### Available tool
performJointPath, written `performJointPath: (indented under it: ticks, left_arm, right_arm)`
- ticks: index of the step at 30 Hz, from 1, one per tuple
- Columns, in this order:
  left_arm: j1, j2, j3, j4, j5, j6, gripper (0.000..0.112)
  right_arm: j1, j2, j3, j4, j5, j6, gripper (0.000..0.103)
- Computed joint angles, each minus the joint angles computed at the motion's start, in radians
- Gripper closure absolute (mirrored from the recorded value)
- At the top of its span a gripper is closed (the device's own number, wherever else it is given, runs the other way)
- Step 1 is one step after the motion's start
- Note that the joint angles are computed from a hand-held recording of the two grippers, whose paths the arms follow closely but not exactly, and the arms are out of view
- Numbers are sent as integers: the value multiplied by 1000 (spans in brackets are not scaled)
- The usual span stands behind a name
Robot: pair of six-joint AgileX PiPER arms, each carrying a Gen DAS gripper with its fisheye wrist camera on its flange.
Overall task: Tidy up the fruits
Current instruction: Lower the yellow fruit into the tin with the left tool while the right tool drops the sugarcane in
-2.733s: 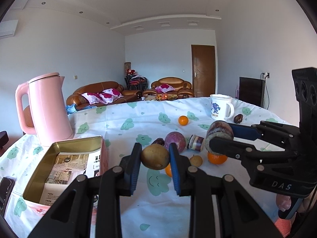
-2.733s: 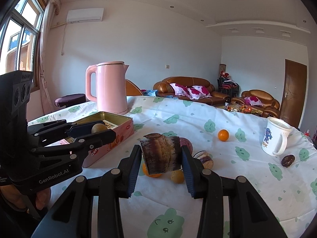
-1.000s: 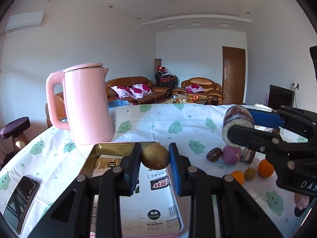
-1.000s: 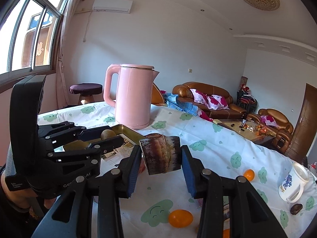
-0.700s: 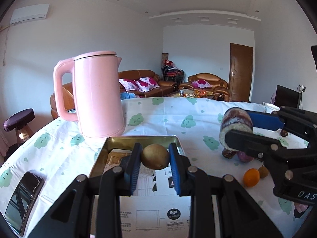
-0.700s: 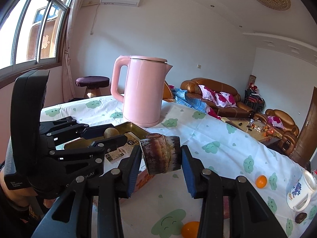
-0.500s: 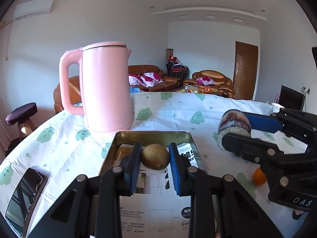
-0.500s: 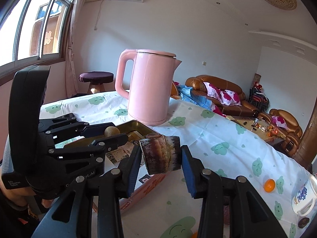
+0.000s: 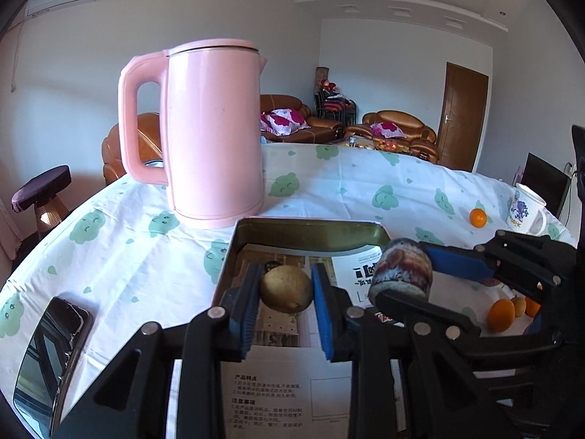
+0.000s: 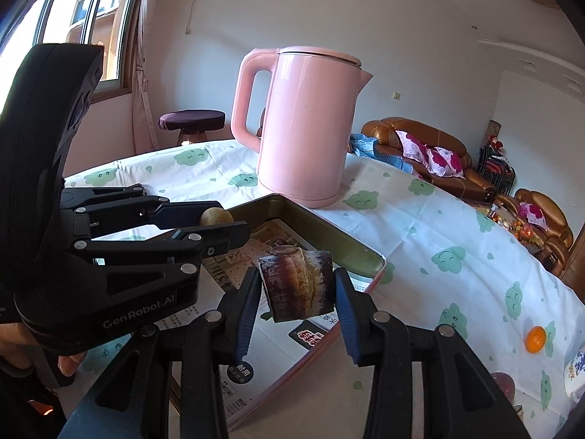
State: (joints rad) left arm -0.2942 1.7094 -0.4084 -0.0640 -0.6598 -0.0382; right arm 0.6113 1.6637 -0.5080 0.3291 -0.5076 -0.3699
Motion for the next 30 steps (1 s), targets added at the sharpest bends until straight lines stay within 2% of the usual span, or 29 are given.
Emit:
performJointPath:
  ticks: [23,30]
  left_arm:
    - [2,48,-116,-44,206,61,83]
    - [6,52,-126,-39,222,55,83]
  right_arm:
    - [-10,83,-81,32,98,-21,61]
    - [31,97,-97,178,95,-168,60]
